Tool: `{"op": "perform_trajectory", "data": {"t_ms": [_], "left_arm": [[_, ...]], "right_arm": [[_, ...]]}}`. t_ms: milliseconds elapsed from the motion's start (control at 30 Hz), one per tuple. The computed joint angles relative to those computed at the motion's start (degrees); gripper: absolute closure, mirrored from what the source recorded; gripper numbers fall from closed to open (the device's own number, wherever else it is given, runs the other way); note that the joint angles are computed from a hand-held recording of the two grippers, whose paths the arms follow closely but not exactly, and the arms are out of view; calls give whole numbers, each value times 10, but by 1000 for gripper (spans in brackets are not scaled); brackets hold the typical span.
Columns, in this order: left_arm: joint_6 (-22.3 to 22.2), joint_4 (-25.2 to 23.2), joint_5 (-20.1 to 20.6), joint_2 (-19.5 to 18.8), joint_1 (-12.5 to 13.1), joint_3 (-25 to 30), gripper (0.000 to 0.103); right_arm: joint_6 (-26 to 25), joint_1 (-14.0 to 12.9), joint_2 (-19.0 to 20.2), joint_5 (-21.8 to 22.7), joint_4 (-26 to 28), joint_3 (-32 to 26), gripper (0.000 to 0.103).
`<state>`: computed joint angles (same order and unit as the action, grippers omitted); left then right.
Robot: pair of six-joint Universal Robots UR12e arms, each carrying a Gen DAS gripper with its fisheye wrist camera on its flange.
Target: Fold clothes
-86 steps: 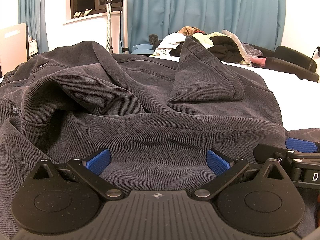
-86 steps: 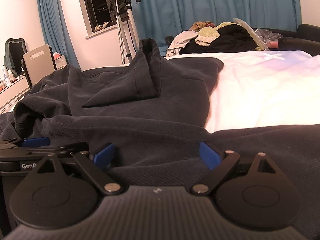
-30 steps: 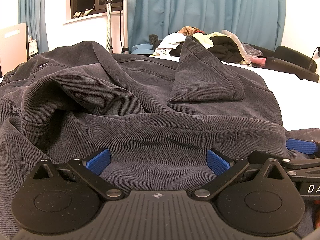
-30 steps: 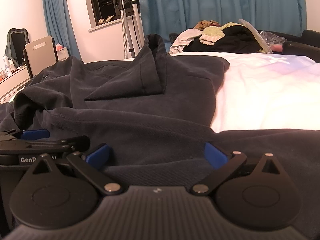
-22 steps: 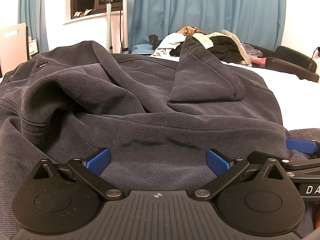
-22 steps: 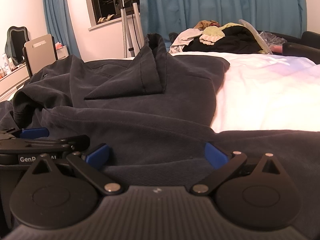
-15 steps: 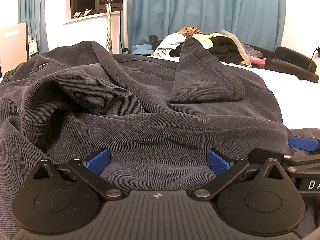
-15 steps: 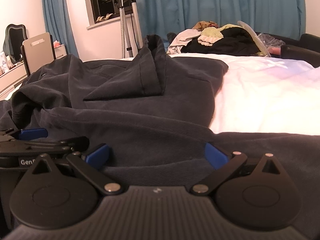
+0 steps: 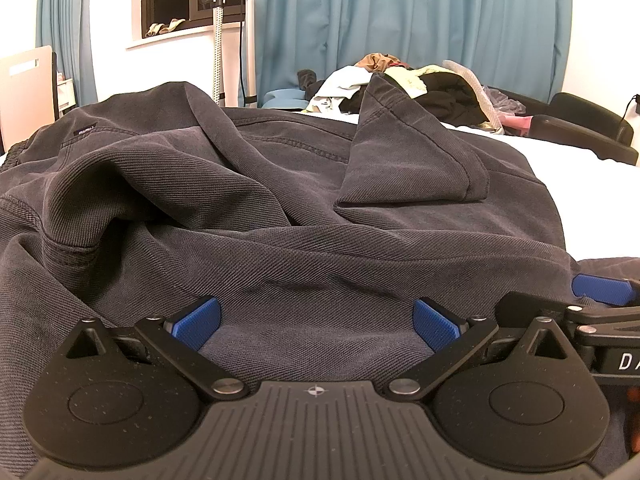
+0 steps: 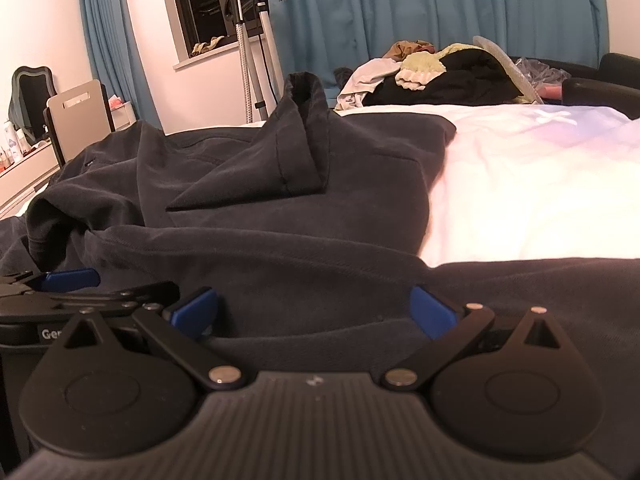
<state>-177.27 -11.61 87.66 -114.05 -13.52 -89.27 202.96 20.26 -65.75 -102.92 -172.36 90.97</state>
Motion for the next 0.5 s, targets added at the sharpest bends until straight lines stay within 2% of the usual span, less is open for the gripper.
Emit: {"op": "perform_trajectory", "data": {"t_ms": [500], "left_arm": [[-1,-2,0,-2,0,3,0]], "right_arm": [[-2,1,2,-5,14,-5,0]]}}
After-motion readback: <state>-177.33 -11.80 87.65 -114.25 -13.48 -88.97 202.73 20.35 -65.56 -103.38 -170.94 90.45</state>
